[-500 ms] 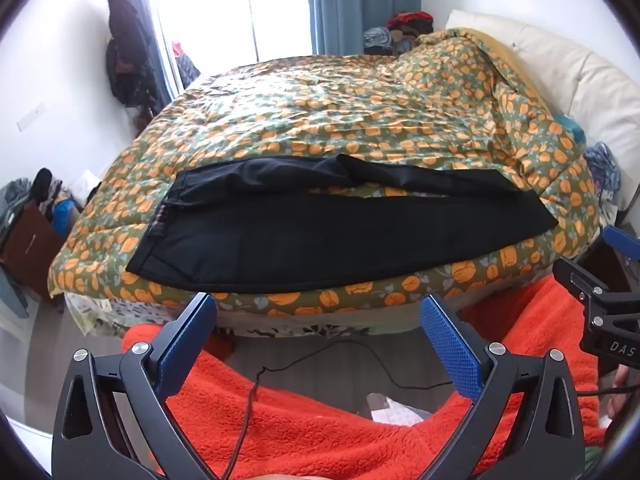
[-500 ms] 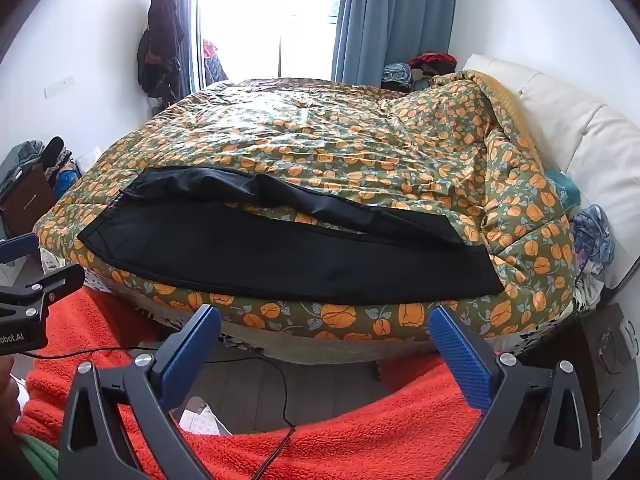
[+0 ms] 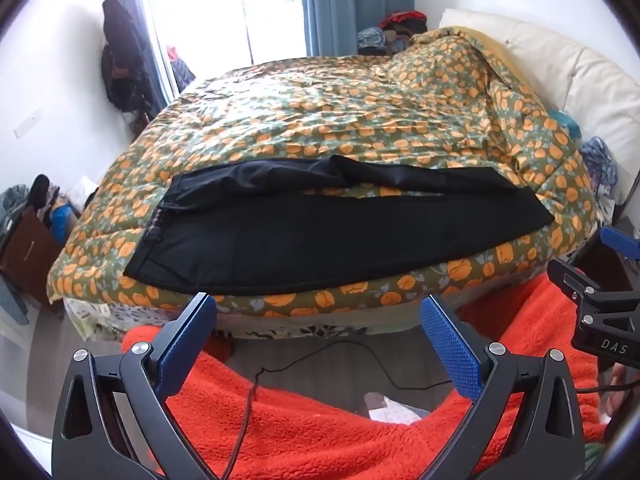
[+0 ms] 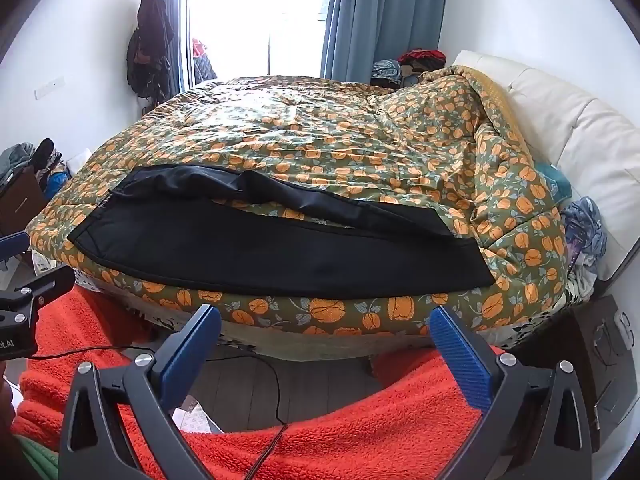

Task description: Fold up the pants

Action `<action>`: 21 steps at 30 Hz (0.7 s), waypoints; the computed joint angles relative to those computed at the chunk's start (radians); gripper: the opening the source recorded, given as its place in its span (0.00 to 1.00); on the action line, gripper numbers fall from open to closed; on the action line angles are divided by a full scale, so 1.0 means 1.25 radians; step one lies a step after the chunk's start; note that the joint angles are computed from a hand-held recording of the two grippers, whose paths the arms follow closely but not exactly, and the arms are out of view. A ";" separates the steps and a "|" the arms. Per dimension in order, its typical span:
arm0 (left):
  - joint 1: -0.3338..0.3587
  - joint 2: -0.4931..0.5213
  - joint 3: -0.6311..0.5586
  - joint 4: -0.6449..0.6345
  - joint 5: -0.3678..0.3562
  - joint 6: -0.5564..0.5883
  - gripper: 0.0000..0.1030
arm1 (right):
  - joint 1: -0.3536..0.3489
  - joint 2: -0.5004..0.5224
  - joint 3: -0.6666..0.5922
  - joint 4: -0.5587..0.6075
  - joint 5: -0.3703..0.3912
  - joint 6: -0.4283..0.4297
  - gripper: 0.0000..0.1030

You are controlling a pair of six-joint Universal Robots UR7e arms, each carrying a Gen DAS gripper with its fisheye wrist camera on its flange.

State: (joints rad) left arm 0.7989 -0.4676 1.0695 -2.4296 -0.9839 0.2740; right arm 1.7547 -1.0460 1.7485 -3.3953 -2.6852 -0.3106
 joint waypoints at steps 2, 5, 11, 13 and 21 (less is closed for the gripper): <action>-0.008 -0.013 0.022 -0.008 0.002 -0.004 0.99 | -0.002 -0.003 0.002 0.006 0.000 0.001 1.00; -0.008 -0.016 0.028 -0.013 0.001 -0.003 0.99 | -0.003 -0.001 0.002 0.002 -0.005 -0.001 1.00; -0.007 -0.016 0.030 -0.012 0.000 0.003 0.99 | -0.004 -0.001 0.004 -0.004 -0.010 -0.001 1.00; -0.006 -0.016 0.031 -0.011 0.001 0.004 0.99 | -0.003 0.003 0.002 -0.009 -0.016 -0.006 1.00; -0.007 -0.015 0.025 0.001 -0.003 -0.019 0.99 | -0.004 0.009 -0.003 -0.020 -0.030 -0.018 1.00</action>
